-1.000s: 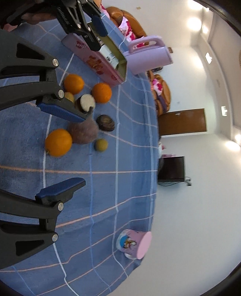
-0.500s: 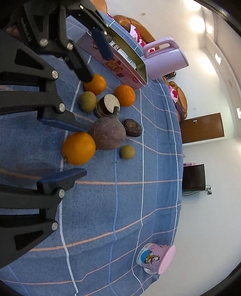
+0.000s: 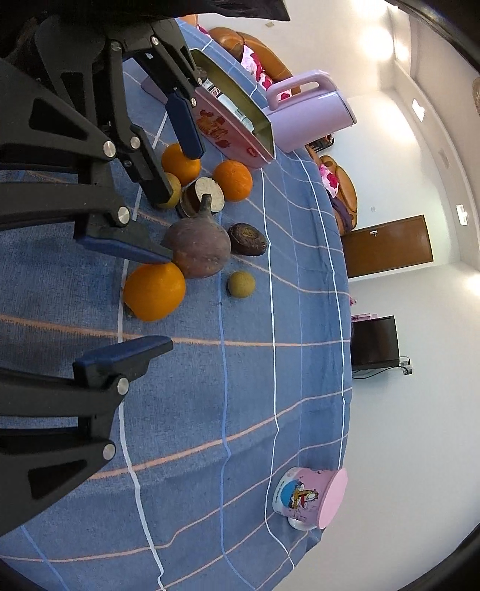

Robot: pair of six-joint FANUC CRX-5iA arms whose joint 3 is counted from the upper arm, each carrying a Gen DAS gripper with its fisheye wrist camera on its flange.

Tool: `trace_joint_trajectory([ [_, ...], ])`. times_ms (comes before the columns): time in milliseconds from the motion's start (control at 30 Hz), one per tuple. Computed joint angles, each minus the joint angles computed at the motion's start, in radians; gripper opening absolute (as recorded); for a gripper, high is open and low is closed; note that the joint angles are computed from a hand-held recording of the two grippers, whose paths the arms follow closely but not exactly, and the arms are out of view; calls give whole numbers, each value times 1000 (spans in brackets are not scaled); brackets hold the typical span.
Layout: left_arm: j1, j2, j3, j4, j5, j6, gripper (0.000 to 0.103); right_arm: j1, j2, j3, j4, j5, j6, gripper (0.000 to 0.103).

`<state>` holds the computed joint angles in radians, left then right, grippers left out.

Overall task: Organize fruits
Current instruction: 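Grasp an orange with the right gripper while the left gripper approaches the purple fruit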

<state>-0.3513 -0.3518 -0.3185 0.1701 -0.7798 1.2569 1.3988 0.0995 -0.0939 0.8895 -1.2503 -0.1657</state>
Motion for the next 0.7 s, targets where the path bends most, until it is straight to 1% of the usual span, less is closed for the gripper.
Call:
trace_joint_trajectory([
  [100,7,-19,-10,-51,11,24,53,-1,6,14,-19,-2,39,43],
  [233,70,-37,-29,7,2,-8,53,-13,2,22,-65,36,92,43],
  [300,80,-41,-27,11,3,8,53,-17,3,25,-74,42,105,42],
  [333,82,-47,-33,34,11,-4,53,-17,-3,17,-72,53,101,42],
  [367,77,-54,-40,52,24,-21,53,-17,-6,13,-68,58,95,38],
  [400,63,-58,-38,50,35,-22,53,-16,-10,6,-62,61,87,36],
  [433,47,-56,-32,47,42,-23,53,-12,-12,-1,-49,59,76,36],
  [500,24,-38,-26,79,56,-55,57,0,-13,-11,-13,26,32,36],
  [533,11,-25,-18,73,63,-47,57,4,-15,-17,-2,13,13,36],
  [567,-12,-1,13,15,59,3,57,8,-22,-28,9,2,-12,35],
  [600,-23,16,32,-13,52,28,56,11,-28,-37,18,-12,-39,36],
  [700,-28,56,46,37,54,-7,56,18,-50,-65,35,-46,-99,36],
])
